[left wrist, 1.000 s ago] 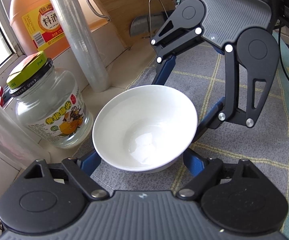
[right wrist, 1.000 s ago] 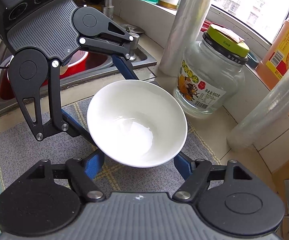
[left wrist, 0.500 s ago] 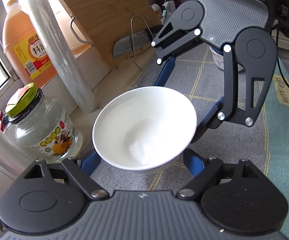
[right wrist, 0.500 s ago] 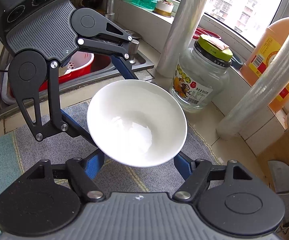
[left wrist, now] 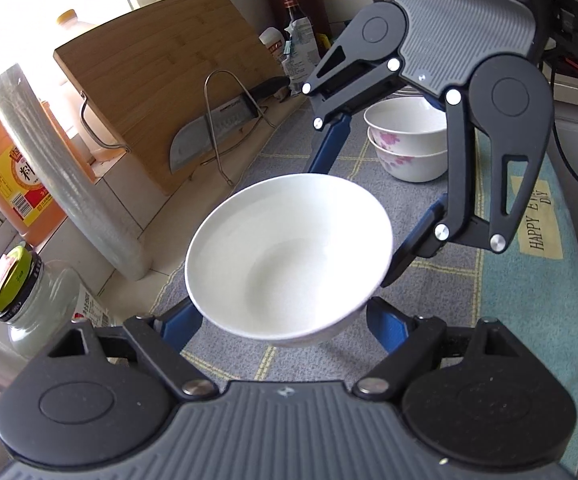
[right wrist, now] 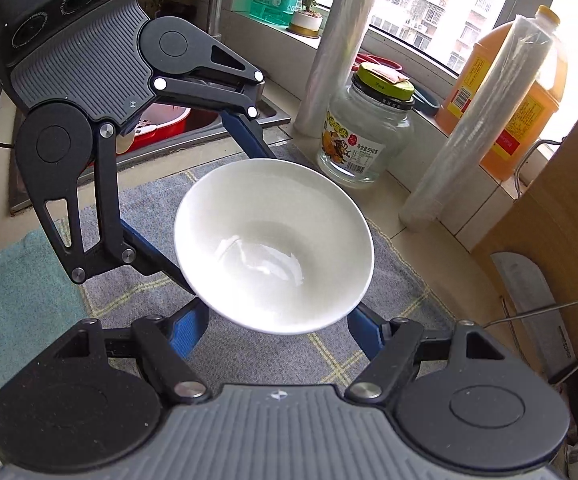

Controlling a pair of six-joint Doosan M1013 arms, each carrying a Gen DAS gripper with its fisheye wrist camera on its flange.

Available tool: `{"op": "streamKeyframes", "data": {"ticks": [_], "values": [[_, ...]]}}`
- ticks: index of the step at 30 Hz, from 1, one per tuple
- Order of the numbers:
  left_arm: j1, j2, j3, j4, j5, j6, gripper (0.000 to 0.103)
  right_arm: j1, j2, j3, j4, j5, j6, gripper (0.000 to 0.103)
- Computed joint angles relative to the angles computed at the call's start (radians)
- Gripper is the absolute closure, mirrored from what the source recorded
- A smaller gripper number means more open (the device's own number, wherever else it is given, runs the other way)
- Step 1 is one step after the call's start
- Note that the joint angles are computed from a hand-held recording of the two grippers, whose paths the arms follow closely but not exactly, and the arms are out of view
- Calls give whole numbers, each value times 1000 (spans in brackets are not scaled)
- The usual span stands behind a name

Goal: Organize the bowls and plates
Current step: 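Lift the clamped bowl with both grippers and carry it toward the bowl stack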

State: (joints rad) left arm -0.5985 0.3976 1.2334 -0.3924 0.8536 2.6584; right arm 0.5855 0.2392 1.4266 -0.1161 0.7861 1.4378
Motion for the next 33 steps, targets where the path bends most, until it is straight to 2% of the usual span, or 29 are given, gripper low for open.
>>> {"op": "streamKeyframes", "data": {"ticks": [9,19,26,33], "values": [[-73,23,-37,20,-7,-33,15,-35,-96,103,-26,-9,25,23],[-132,77,-117,-34,14,48,15,-63,-199,199,-143,12,169,22],[-153,122,-180,-75,63,83,15,-69,-238,237,-200,46,248,22],[-163,156,-224,-83,104,87,15,-80,-254,261,-203,52,280,22]]}}
